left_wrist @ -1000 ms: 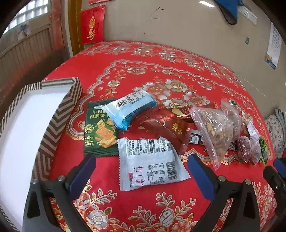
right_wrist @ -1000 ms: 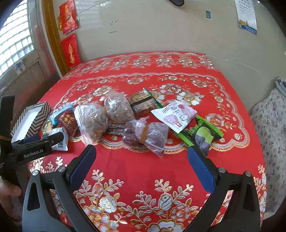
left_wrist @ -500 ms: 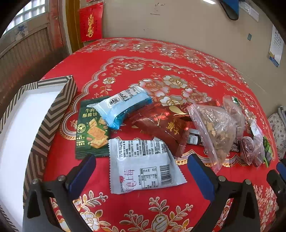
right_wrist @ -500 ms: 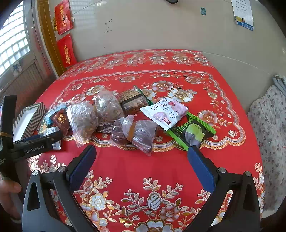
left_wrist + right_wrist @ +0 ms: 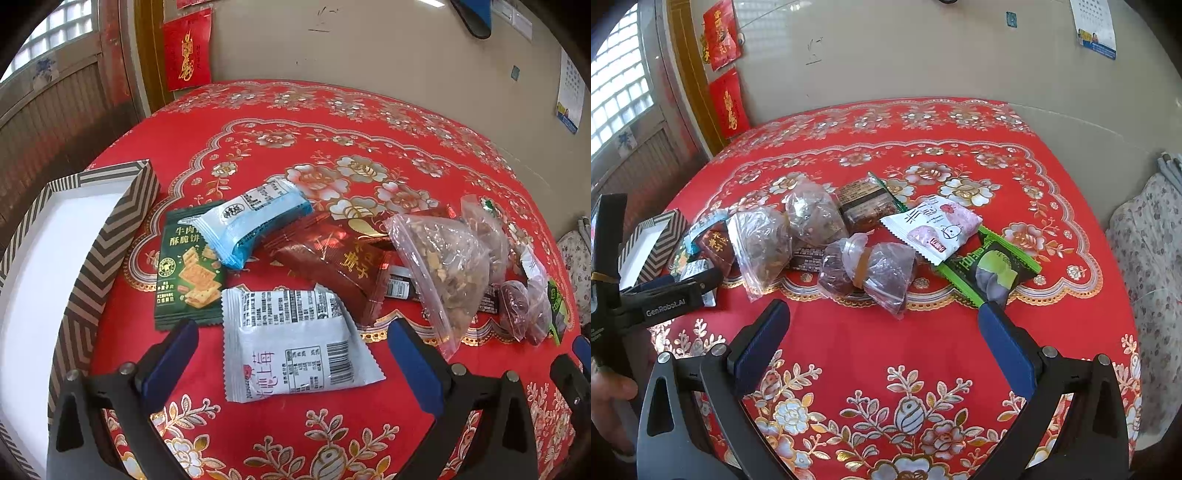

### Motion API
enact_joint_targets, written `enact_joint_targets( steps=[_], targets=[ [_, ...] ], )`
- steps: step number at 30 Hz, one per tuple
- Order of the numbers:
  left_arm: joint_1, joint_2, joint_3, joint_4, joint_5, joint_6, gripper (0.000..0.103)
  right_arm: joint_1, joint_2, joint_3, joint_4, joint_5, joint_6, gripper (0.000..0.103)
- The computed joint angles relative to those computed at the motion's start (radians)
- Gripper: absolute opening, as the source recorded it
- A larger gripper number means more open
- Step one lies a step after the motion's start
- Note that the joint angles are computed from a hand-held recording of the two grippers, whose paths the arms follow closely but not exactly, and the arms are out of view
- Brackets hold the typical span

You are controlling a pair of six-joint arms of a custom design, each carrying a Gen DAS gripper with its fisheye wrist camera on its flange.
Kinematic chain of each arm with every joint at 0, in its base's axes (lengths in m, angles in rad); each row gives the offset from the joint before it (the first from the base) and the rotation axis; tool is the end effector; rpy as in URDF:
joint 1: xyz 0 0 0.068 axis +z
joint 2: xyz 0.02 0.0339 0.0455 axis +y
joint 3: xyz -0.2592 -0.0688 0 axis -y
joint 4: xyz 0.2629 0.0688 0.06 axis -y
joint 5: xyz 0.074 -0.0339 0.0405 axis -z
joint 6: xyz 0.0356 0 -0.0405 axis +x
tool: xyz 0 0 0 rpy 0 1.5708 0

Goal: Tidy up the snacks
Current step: 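Move left tool to white packet while right tool moves to clear date bag, then close left tool on white packet while right tool closes on date bag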

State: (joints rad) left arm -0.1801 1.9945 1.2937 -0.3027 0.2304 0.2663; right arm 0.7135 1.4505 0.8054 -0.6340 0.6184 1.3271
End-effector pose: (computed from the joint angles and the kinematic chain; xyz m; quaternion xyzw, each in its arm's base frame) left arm 0.4163 -0.0841 0.1345 0.2425 0.9229 -0.0983 0.2825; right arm 0.2136 0.1576 0.1620 0.3268 0.8851 -0.0395 0.3290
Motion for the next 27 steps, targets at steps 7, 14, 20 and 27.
enact_joint_targets(
  steps=[7,14,20,27],
  targets=[
    [0.0,0.0,-0.006,0.004,-0.004,0.005,0.103,0.004,0.019,0.012,0.004,-0.003,-0.004,0.103],
    [-0.001,0.011,-0.001,0.009,-0.015,-0.001,0.103,-0.001,0.009,-0.004,0.008,-0.007,0.005,0.103],
    [0.004,0.011,-0.001,0.011,-0.003,0.001,0.099,-0.002,-0.01,-0.021,0.008,-0.006,0.014,0.103],
    [-0.008,0.012,-0.007,0.013,-0.02,0.023,0.08,-0.007,-0.02,-0.032,0.002,-0.009,0.02,0.103]
  ],
)
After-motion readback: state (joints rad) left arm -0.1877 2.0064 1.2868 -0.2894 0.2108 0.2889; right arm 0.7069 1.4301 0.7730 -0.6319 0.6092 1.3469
